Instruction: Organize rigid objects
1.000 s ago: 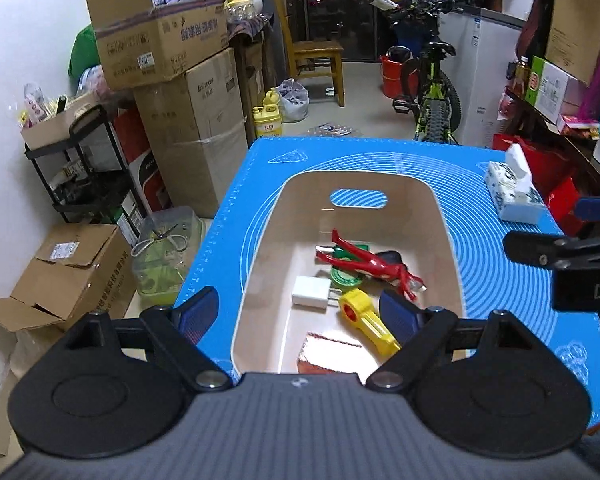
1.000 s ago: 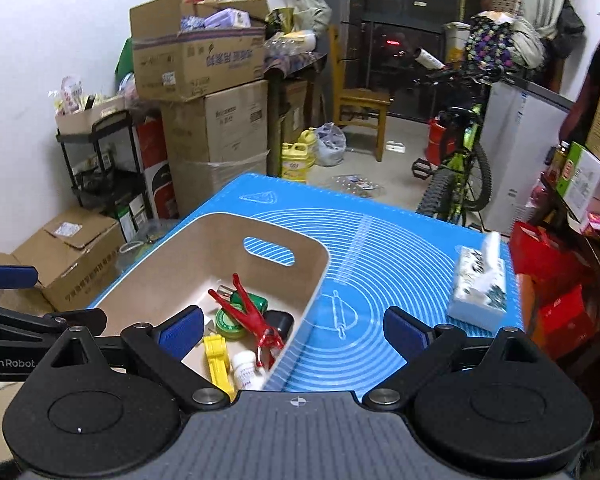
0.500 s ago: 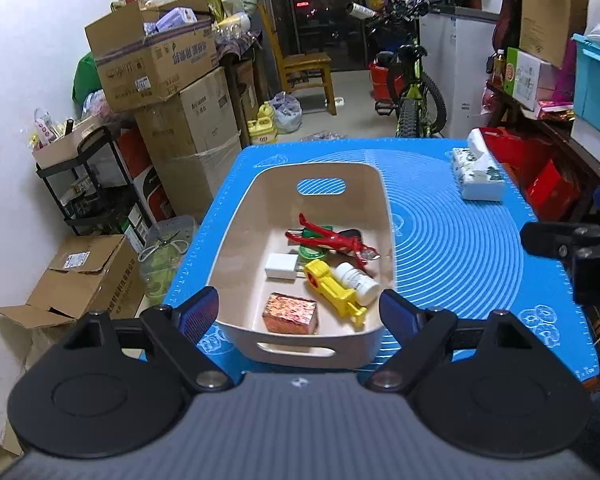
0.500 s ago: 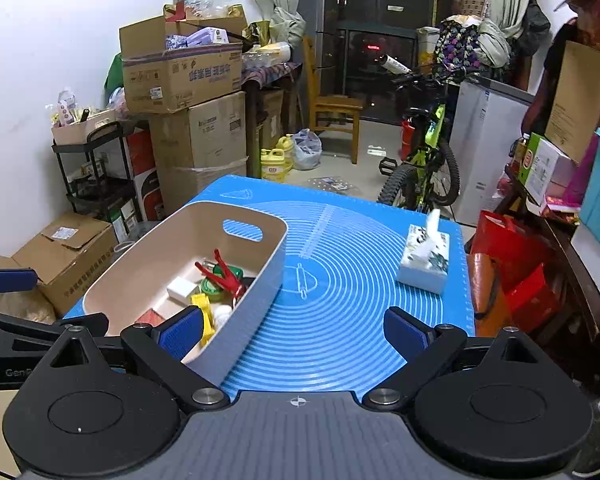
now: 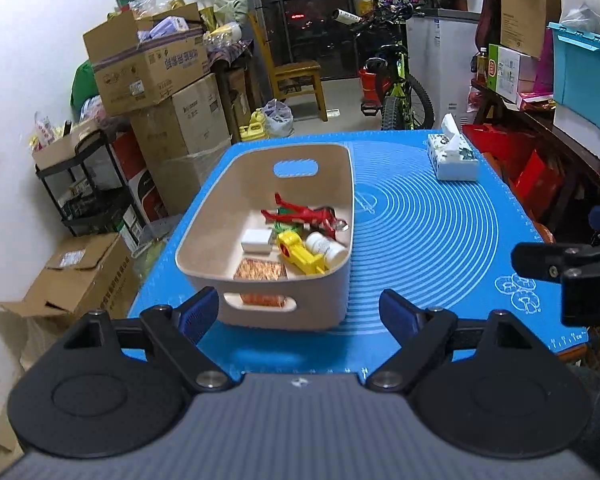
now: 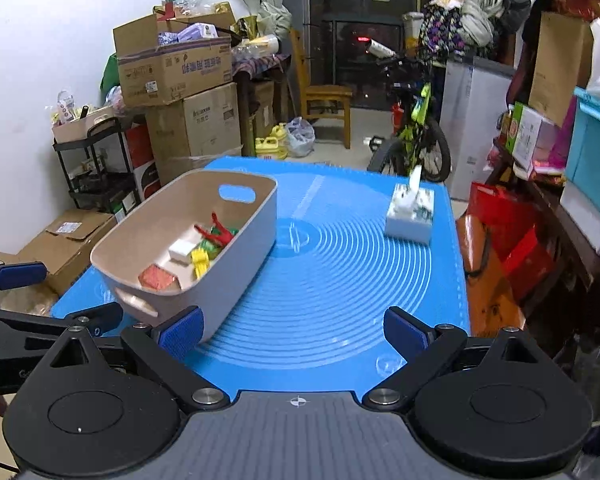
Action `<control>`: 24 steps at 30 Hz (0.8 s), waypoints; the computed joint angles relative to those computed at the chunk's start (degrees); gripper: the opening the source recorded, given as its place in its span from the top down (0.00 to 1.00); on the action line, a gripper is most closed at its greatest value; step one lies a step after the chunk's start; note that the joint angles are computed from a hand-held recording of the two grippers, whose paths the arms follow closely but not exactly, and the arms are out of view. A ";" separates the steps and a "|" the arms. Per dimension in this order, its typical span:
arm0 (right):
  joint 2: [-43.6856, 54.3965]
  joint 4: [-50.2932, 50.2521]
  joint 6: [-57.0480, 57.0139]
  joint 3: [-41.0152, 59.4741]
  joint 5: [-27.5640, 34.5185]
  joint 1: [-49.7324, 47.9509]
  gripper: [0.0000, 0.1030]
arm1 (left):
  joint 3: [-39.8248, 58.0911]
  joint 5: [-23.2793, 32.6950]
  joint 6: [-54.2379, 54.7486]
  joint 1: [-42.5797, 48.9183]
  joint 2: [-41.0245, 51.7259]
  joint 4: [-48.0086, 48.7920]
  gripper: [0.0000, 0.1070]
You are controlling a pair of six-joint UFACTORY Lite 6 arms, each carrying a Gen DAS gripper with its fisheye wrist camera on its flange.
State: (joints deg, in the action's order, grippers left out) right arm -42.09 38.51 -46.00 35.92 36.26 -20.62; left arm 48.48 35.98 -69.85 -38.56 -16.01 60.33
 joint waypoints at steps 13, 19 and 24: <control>-13.64 2.16 -4.75 -14.60 -0.77 -3.87 0.06 | -11.85 1.33 -16.96 -4.64 -3.73 10.56 0.18; -19.15 -0.01 -3.58 -21.32 -2.81 -2.75 0.07 | -15.19 -0.16 -19.71 -4.52 -4.52 11.95 0.18; -19.96 1.00 -4.19 -22.90 -3.86 -3.32 0.07 | -16.44 -0.75 -22.25 -5.34 -4.76 13.66 0.18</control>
State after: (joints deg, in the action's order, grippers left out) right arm -62.05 39.52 -50.20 13.02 32.39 -23.94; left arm 32.04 35.23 -92.10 -43.89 -20.76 73.99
